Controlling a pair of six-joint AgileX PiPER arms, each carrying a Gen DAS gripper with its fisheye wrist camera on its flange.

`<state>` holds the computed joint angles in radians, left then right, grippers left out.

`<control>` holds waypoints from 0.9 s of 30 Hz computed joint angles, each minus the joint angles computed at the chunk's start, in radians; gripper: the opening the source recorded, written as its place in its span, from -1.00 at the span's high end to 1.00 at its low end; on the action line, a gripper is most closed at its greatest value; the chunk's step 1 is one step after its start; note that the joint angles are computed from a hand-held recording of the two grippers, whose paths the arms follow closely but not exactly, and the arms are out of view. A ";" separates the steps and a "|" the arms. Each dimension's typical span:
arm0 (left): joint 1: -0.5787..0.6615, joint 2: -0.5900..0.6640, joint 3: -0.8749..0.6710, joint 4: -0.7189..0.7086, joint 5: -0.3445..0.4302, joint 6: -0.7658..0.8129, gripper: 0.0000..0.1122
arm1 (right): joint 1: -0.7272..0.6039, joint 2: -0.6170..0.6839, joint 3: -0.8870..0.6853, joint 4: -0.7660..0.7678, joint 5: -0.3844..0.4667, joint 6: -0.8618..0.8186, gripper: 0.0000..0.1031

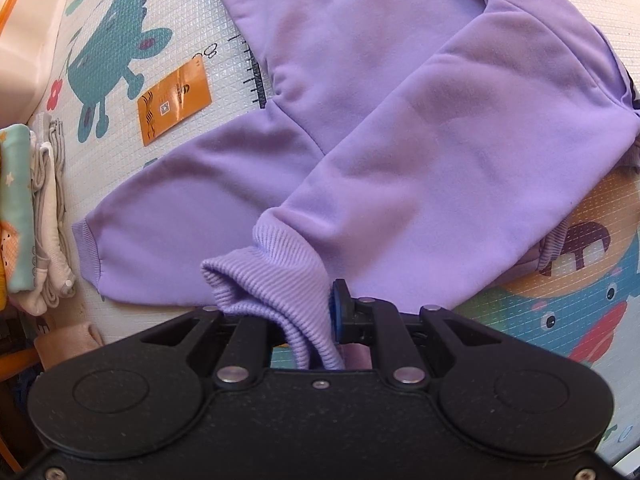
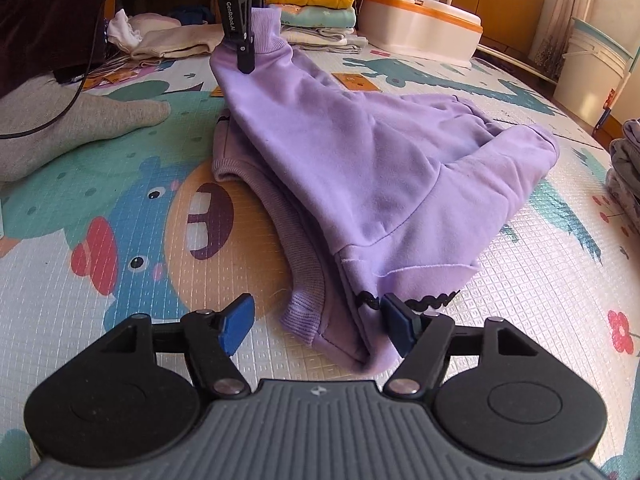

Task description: Fold clothes

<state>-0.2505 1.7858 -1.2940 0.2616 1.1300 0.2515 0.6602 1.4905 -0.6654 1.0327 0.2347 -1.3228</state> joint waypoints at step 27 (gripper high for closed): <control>0.068 0.530 -0.966 -0.590 0.022 -0.104 0.07 | 0.080 0.023 -0.009 0.343 -0.131 -0.256 -0.29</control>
